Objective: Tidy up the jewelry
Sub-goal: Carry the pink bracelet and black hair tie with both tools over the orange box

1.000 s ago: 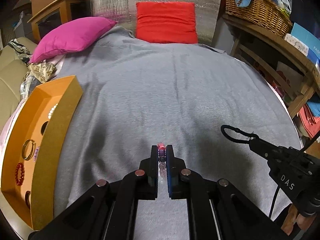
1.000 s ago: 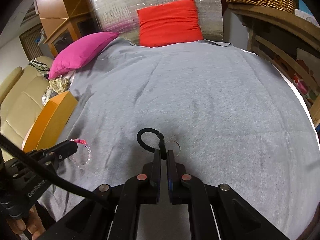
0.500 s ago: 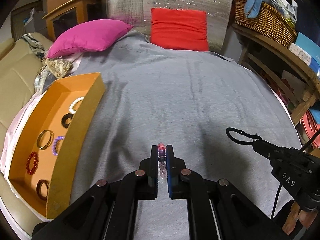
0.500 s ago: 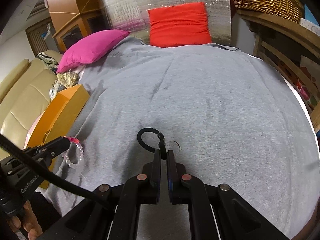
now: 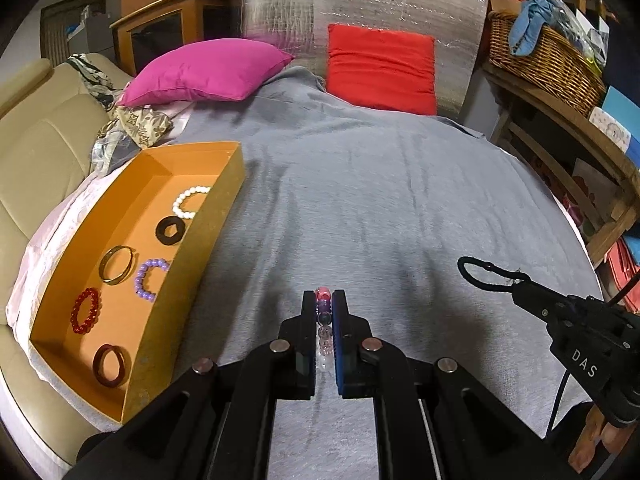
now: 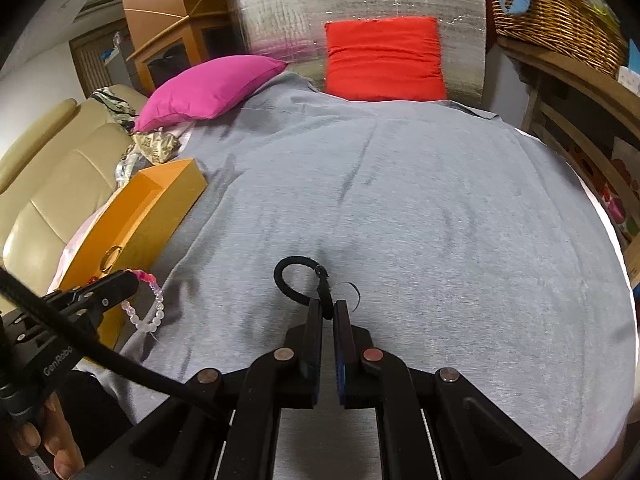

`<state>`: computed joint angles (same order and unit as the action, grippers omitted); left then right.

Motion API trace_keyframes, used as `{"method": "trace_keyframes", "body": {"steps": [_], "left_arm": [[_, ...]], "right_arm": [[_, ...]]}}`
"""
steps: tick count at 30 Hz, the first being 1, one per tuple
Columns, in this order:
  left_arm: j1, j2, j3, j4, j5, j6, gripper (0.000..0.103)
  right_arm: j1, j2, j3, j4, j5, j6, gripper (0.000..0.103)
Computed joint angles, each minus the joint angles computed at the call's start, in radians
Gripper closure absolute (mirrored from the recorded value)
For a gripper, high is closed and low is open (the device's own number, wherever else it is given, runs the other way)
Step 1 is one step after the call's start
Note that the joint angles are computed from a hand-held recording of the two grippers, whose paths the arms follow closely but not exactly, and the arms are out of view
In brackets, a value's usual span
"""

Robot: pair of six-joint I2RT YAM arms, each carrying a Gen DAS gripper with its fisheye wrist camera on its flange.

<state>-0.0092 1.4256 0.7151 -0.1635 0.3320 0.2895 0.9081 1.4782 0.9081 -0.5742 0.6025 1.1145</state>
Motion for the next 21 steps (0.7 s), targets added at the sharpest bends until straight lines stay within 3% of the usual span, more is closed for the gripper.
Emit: {"method": "trace_keyframes", "body": {"steps": [21], "left_arm": [[0.208,0.052,0.084,-0.039,0.066,0.051,0.096]], "right_arm": [[0.01,0.135,0.164,0.046,-0.026,-0.125,0.097]]}}
